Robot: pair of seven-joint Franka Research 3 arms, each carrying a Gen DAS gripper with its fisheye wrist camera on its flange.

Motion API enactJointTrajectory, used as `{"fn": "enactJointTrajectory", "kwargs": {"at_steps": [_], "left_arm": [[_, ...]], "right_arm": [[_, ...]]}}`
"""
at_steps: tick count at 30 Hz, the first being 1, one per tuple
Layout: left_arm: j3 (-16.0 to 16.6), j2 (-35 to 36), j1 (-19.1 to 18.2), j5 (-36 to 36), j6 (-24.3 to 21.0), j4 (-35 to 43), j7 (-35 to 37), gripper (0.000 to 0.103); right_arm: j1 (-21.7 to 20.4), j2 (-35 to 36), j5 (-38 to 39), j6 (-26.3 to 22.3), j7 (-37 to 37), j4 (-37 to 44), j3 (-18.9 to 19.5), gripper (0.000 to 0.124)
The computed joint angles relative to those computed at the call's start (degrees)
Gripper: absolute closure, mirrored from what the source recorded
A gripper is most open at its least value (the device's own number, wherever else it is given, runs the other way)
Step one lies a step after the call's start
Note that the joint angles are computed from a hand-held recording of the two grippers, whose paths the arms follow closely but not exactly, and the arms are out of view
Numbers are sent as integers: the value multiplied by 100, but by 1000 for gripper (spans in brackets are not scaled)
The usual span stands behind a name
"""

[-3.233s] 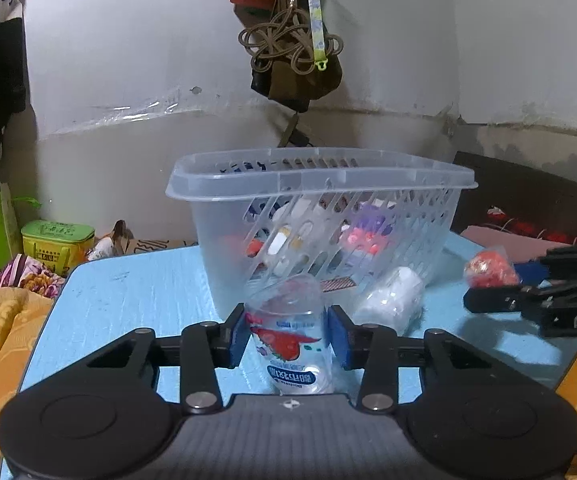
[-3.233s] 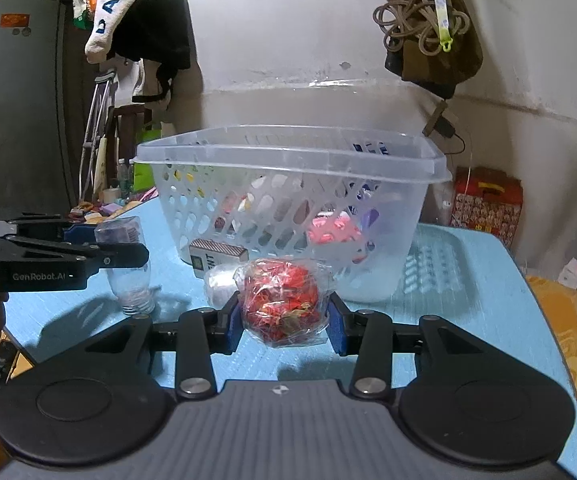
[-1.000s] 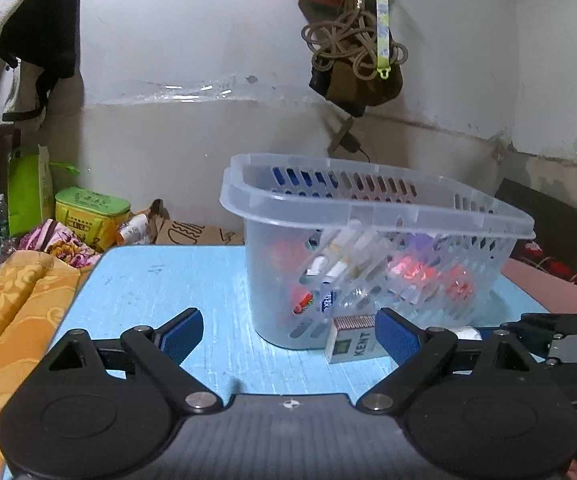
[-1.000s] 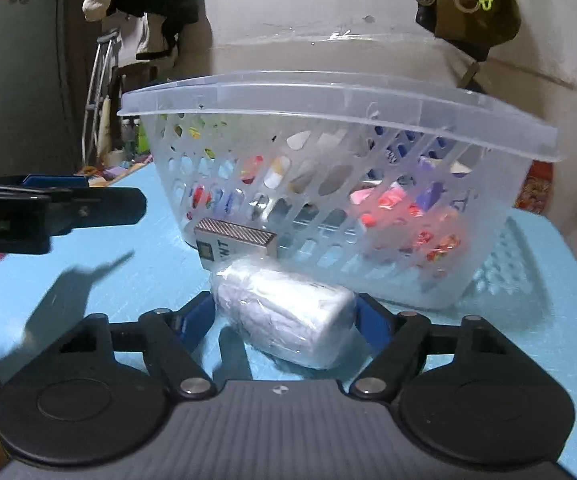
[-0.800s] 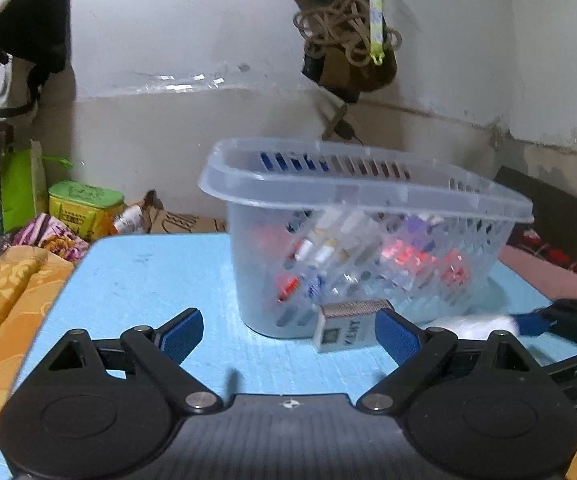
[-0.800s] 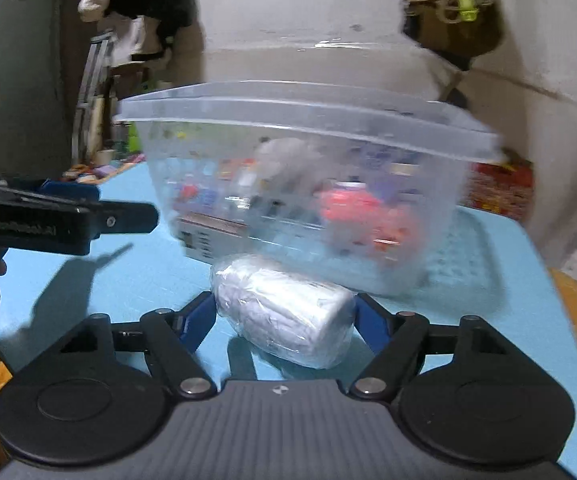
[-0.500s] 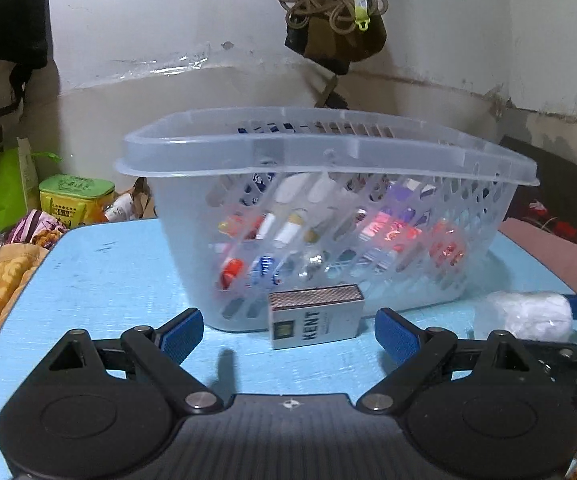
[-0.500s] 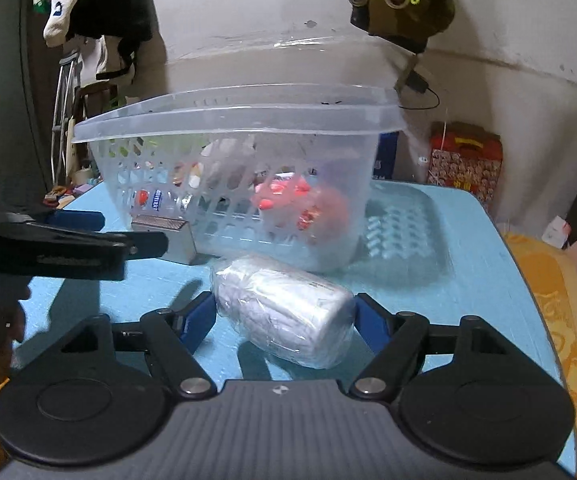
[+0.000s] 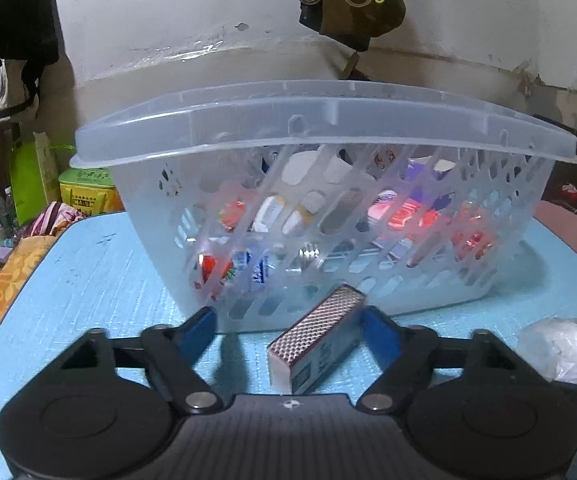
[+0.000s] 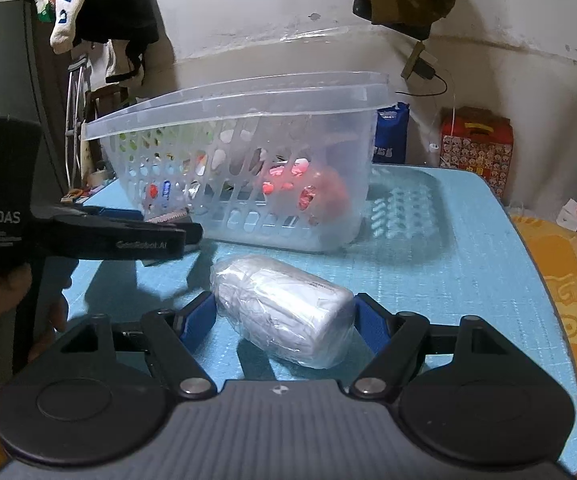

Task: Organize objects
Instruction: 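Grasp the white wrapped roll with the right tool while the left tool grasps the KENT pack, then carry both items over the basket and release them inside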

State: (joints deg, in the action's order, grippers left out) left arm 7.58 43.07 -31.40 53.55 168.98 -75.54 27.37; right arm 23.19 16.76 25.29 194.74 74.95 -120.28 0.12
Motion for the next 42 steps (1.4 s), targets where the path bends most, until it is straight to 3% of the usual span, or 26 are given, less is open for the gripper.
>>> {"fn": "enactJointTrajectory", "kwargs": {"at_steps": [1,3,5,6,9,12,15,17,19,20,23,26,29,32,37,39,40,42], "left_arm": [[176,11,-144,116,-102,38,-176,49],[367,-77,-263,424,-158,-84,-470,62],[-8,-164,144,265,200,-273,-259,82],[-246,-180,369,17,339,-348,14,83],[-133,-290,371,-95,506,-574,106,82],[-396,-351,593,-455,576,-744,609,80],[-262,-440,490,-548,697,-922,813,69],[-14,-506,320,-473,864,-1075,775,68],[283,-595,112,-360,1048,-1249,668,84],[517,-627,-58,-268,1141,-1320,539,84],[1660,-605,-867,84,1668,-1478,-184,84],[1971,-583,-1077,-109,1923,-1561,-185,84],[1986,-622,-1084,-284,2113,-1670,15,84],[2563,-565,-1545,-549,2469,-1846,95,84],[2987,-623,-1935,-1059,2937,-2166,408,84],[3177,-634,-2118,-1308,3111,-2298,581,84],[3202,-663,-2152,-1385,3172,-2357,666,84],[3196,-742,-2162,-1510,3280,-2473,820,84]], "right_arm": [[-7,-4,-12,4,-6,-7,14,46],[-8,-5,-14,20,-8,-16,31,46],[-27,12,-21,-6,8,12,57,46],[4,29,-12,-29,4,39,36,46],[356,80,116,-111,-90,128,-263,46],[712,122,259,-199,-169,218,-578,46],[917,165,319,-293,-156,306,-764,46],[1136,197,329,-343,-147,353,-963,46],[1304,227,308,-374,-132,390,-1108,46],[1335,235,283,-379,-124,401,-1132,46],[1469,271,237,-376,-124,425,-1252,46],[1731,308,269,-424,-83,445,-1513,46],[1965,344,277,-417,-57,454,-1757,46],[2078,376,305,-316,-99,460,-1875,47],[1966,273,499,-66,-411,379,-1683,47],[1467,123,398,66,-417,290,-1146,47],[1006,35,216,145,-312,225,-683,47],[525,-106,65,237,-234,130,-201,47]]}}
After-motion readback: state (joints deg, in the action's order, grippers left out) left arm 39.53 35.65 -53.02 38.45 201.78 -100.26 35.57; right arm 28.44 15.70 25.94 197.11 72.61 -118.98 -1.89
